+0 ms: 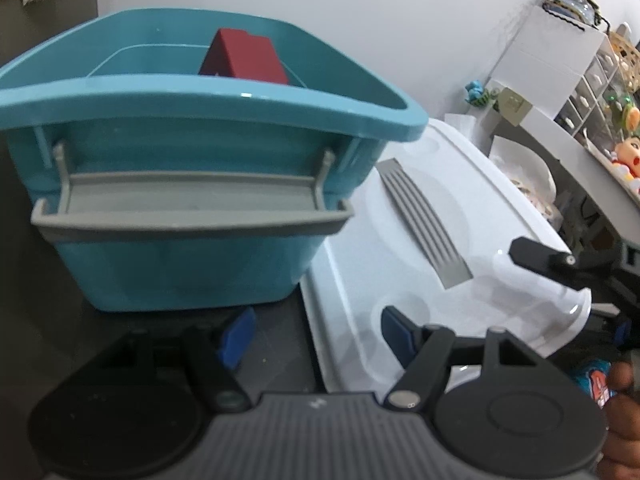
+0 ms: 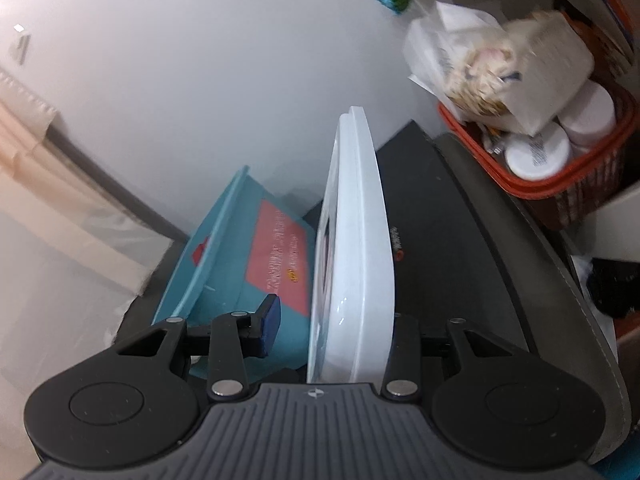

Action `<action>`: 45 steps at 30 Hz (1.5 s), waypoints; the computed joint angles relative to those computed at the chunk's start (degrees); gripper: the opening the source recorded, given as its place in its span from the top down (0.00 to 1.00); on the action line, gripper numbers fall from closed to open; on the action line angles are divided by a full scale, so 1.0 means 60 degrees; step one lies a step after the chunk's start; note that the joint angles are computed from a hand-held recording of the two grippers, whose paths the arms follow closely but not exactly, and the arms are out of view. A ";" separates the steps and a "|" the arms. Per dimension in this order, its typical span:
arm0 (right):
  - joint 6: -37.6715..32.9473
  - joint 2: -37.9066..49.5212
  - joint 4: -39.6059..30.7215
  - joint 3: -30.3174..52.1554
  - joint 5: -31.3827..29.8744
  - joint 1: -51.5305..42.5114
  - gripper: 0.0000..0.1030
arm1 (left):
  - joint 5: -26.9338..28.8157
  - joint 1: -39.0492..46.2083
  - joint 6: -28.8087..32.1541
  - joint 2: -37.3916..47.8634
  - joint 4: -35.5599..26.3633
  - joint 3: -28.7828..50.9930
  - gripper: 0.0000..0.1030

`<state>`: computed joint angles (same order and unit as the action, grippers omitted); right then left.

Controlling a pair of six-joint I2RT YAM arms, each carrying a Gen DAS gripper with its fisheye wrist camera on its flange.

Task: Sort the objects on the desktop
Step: 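Lift the white lid off the table and tilt it upright with the right tool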

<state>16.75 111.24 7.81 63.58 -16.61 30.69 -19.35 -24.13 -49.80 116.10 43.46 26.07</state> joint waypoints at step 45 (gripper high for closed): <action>0.4596 -0.0377 0.2641 -0.1927 -0.2060 -0.1088 0.92 | -0.1640 -0.1441 -0.0579 -0.1831 -0.3896 0.1077 0.29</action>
<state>44.33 108.98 23.65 52.02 -28.97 24.16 -29.18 -32.77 -53.28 105.12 20.09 32.53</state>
